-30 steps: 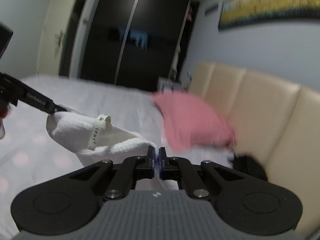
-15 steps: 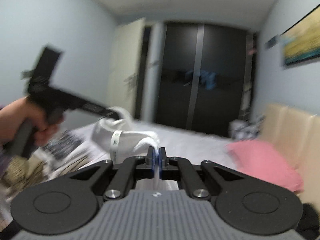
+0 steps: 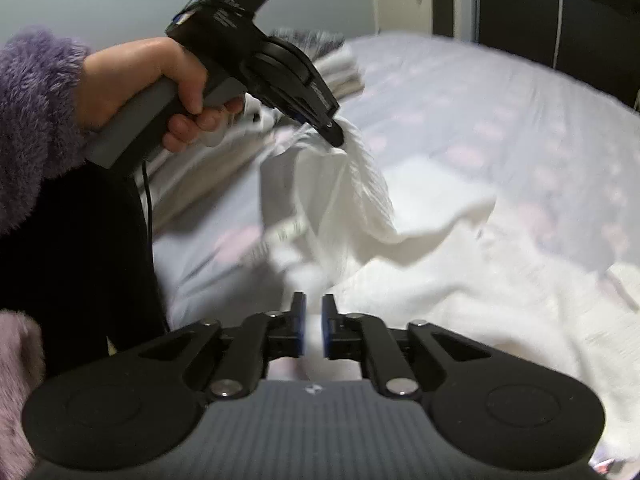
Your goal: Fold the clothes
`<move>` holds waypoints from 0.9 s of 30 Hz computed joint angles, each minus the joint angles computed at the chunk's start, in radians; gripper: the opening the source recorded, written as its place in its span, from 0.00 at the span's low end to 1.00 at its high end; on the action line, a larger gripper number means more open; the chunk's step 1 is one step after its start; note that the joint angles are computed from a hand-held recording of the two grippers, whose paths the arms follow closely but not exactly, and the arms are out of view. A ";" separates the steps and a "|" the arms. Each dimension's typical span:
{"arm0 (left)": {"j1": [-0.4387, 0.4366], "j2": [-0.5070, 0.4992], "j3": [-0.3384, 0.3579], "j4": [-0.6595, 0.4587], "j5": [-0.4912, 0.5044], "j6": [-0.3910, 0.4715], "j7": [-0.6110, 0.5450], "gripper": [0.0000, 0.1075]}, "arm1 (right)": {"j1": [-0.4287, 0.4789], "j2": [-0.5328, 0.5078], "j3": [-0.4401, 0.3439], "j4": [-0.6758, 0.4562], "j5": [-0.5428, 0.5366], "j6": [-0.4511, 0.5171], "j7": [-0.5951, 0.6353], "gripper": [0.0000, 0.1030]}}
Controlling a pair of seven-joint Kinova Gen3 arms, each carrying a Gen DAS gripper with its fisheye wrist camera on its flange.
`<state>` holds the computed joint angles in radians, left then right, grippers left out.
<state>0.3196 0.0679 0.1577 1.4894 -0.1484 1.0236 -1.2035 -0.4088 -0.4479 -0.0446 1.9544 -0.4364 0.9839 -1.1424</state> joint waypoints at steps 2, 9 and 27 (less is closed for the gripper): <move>-0.033 -0.018 -0.020 0.051 0.045 -0.010 -0.037 0.09 | -0.004 0.046 0.007 -0.010 0.011 0.001 0.019 0.39; -0.109 -0.077 -0.050 0.167 0.124 0.013 -0.150 0.26 | 0.053 0.181 -0.048 -0.077 0.151 0.012 0.087 0.42; -0.138 -0.255 -0.050 0.354 0.311 0.006 -0.196 0.55 | 0.156 0.290 0.021 -0.125 0.135 0.061 0.475 0.07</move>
<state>0.1819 -0.1876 0.1078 1.8430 0.1628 1.0296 -1.3996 -0.2531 -0.1582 -0.0237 1.8296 -0.3015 1.0450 -0.6669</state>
